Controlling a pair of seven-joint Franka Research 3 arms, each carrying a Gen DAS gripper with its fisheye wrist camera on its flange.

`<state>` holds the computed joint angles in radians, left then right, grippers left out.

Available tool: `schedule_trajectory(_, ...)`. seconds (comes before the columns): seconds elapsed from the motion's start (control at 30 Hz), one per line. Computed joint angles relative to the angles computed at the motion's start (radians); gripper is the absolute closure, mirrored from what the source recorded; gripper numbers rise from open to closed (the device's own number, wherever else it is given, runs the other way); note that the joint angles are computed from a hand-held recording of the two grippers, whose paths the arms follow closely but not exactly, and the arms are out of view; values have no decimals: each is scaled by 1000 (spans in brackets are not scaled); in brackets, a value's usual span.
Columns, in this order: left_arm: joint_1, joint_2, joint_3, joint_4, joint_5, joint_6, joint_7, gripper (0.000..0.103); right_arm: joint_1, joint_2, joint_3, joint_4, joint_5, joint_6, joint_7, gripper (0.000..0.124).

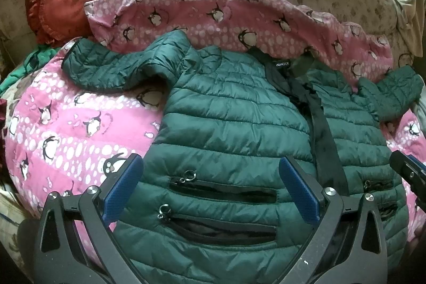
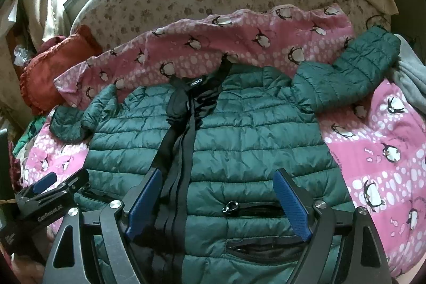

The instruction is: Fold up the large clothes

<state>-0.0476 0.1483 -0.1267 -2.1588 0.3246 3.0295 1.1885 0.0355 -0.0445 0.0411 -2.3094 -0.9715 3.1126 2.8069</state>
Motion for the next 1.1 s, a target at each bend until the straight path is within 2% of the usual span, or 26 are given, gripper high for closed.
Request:
schedule_trajectory(0.27, 4, 0, -4, -1, -8, -3, 6, 1, -2, 15, -10, -2, 4, 52, 19, 40)
schedule_trajectory(0.43, 1, 1, 1, -2, 1, 0, 0, 1, 17, 13, -10, -9, 108, 34, -70, 40)
schedule_trajectory(0.6, 3, 1, -1, -1, -4, -3, 5, 1, 17, 14, -7, -8, 119, 26, -77, 40)
schedule_trajectory(0.73, 2, 1, 0, -1, -2, -4, 1, 1, 25, 14, -6, -18, 198, 44, -131, 40)
schedule_trajectory(1.1, 6, 2, -6, 2, -24, -13, 28, 1, 49, 25, -11, -1, 255, 13, -184, 40)
